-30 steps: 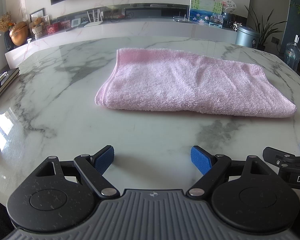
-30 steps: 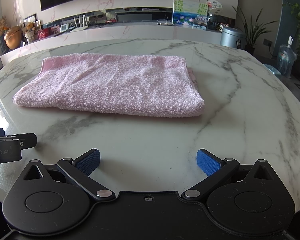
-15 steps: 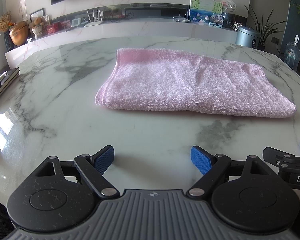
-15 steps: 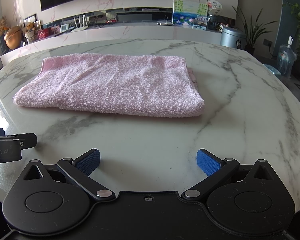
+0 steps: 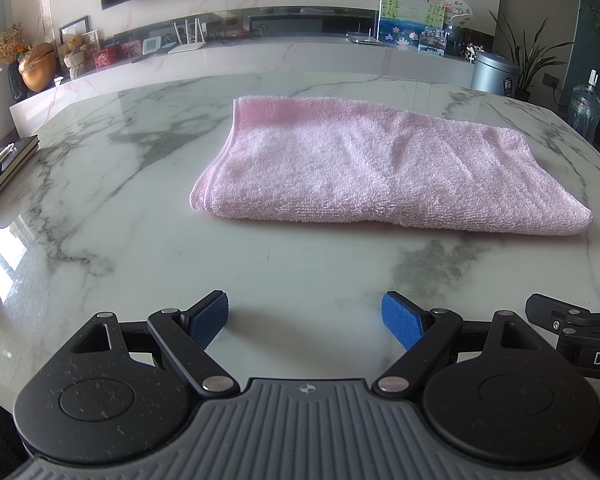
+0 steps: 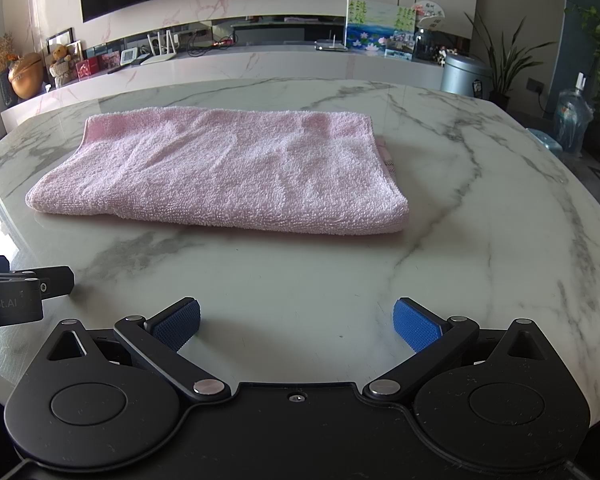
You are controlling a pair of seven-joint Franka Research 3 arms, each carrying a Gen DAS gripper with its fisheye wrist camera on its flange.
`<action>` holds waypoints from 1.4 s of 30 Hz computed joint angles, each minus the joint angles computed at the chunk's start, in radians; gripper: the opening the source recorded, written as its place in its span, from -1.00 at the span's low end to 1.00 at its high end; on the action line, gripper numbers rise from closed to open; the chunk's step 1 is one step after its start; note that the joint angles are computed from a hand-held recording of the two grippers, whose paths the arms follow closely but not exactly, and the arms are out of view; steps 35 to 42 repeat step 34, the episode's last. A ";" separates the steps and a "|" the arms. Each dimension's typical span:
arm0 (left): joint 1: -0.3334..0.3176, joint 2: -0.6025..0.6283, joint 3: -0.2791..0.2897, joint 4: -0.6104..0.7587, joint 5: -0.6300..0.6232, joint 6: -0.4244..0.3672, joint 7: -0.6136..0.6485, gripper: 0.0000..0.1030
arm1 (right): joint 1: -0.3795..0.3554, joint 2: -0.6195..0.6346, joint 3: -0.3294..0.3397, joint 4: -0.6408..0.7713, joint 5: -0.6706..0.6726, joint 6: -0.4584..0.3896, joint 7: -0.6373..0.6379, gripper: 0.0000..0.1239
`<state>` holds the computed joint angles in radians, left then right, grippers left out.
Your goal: Fold towel
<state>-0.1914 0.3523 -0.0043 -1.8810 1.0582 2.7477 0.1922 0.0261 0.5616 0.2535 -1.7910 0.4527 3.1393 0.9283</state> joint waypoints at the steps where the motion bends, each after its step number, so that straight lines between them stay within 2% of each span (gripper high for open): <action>1: 0.000 0.000 0.000 0.000 0.000 0.000 0.000 0.63 | 0.000 0.000 0.000 0.000 0.000 0.000 0.000 0.66; 42: 0.001 -0.001 0.001 -0.003 -0.003 0.006 0.008 0.63 | -0.012 0.003 0.013 -0.001 -0.003 0.007 -0.004 0.66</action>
